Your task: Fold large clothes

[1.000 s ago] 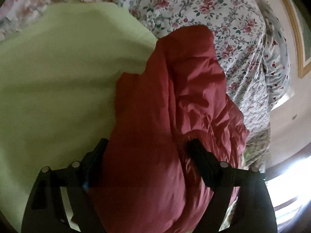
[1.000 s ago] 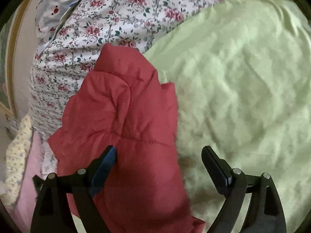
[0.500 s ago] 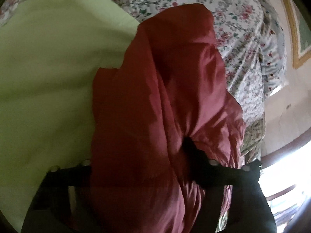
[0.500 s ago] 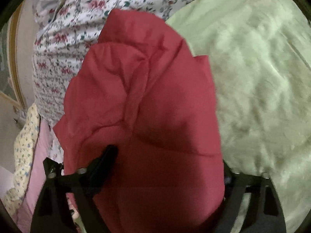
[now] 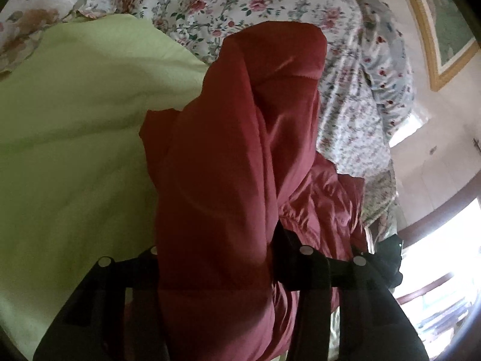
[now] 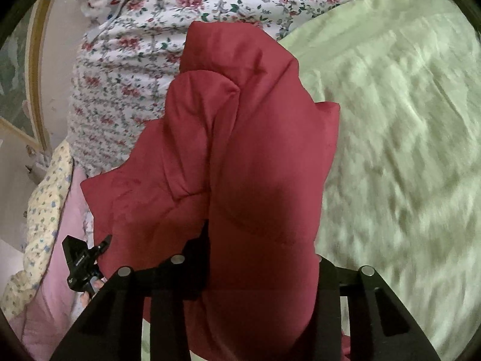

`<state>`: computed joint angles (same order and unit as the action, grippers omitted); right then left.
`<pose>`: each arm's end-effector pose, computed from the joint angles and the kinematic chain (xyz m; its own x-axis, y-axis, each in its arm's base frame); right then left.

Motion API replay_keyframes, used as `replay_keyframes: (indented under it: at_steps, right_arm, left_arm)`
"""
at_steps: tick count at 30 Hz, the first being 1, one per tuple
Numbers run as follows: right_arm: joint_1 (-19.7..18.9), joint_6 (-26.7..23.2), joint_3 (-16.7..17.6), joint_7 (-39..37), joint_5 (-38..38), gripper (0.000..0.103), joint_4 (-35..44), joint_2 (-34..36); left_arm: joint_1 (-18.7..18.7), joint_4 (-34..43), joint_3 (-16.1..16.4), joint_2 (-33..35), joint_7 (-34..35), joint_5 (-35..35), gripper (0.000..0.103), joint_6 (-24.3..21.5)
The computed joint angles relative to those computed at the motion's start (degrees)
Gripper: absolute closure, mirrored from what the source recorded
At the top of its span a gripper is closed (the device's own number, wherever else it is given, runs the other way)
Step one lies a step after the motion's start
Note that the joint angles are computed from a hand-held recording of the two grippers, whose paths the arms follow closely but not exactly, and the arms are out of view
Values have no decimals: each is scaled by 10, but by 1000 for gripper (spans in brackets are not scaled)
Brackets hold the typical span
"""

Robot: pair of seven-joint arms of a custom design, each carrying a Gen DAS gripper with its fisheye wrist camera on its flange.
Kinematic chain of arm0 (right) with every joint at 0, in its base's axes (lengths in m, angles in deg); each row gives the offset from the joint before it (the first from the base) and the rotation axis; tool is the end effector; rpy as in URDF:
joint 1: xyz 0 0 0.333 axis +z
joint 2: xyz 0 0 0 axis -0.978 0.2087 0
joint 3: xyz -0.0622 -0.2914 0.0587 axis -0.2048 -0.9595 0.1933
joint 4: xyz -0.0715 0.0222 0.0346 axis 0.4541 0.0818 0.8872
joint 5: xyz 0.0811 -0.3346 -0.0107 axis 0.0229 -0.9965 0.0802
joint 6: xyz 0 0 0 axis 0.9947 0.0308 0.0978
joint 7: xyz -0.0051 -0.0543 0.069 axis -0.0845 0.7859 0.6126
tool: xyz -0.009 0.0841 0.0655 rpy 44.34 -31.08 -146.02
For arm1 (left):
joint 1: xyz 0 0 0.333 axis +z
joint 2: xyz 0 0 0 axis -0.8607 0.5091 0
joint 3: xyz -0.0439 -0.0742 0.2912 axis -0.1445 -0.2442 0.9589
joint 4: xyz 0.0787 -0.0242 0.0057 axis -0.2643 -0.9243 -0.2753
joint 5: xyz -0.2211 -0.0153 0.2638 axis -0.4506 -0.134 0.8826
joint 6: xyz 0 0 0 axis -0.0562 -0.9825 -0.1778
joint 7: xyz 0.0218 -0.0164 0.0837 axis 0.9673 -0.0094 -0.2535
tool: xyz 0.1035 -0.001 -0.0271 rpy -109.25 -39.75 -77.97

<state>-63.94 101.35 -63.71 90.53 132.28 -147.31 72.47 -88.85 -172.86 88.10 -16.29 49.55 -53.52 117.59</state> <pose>0.4653 0.1169 0.4334 0.1565 -0.6964 -0.7004 -0.9044 0.1840 -0.3850 0.3658 -0.0656 0.4989 0.1191 -0.7512 0.6492 -0.7750 -0.4791 -0.4121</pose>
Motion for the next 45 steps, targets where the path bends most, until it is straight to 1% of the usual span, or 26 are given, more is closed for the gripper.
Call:
replay_keyframes:
  at_steps: [2, 5, 7, 12, 16, 17, 20, 22, 26, 29, 31, 32, 33, 34, 37, 38, 40, 42, 43, 45]
  right_arm:
    - [0, -8, -2, -2, 2, 64, -22, -26]
    - [5, -15, -5, -3, 2, 64, -65, -70]
    - [8, -20, -8, -1, 0, 64, -94, -99]
    - [17, -41, -21, -3, 9, 64, -157, -161]
    - [17, -48, -24, -1, 6, 64, -200, -202]
    - [19, -46, -22, -1, 8, 63, -204, -206]
    - [23, -32, -19, -11, 22, 62, -213, -208]
    - [26, -22, -17, -13, 34, 60, -211, -199]
    - [30, 12, -7, -32, 46, 55, -215, -191]
    - [34, 22, -8, -41, 57, 51, -218, -185]
    - [35, 30, -5, -39, 56, 47, -219, -183]
    - [35, 33, -4, -38, 54, 46, -220, -184]
    - [36, 39, -1, -32, 50, 45, -220, -185]
    - [36, 51, 7, -21, 37, 41, -220, -188]
    - [41, 89, 24, 19, -15, 34, -225, -200]
    - [44, 99, 27, 34, -32, 31, -227, -203]
    - [41, 132, 45, 84, -89, 19, -231, -209]
    - [40, 161, 54, 114, -125, 18, -235, -217]
    - [40, 174, 58, 128, -142, 16, -236, -219]
    - [23, 206, 83, 176, -198, 10, -240, -225]
  left_arm:
    - [20, -20, -22, -33, -22, 13, 60, -18]
    - [39, -56, -38, -86, -50, 36, 60, -45]
    - [43, -74, -42, -116, -67, 49, 60, -57]
    - [57, -128, -48, -216, -112, 87, 60, -116]
    - [65, -151, -54, -272, -139, 117, 60, -165]
    - [66, -154, -55, -277, -145, 122, 60, -168]
    - [70, -166, -59, -280, -162, 132, 59, -162]
    - [79, -168, -69, -267, -183, 144, 55, -156]
    - [99, -177, -104, -244, -236, 177, 48, -123]
    - [103, -185, -115, -239, -266, 202, 43, -108]
    - [108, -184, -123, -233, -285, 223, 37, -108]
    - [112, -182, -128, -230, -295, 236, 36, -112]
    - [115, -180, -131, -226, -304, 246, 31, -113]
    - [121, -178, -135, -227, -314, 259, 26, -123]
    - [139, -164, -156, -226, -343, 300, 20, -151]
    - [148, -156, -168, -227, -355, 316, 19, -164]
    - [156, -148, -181, -230, -372, 344, 19, -178]
    - [173, -135, -203, -234, -394, 379, 19, -201]
    - [178, -130, -210, -239, -404, 395, 19, -211]
    - [192, -123, -223, -249, -425, 427, 19, -222]
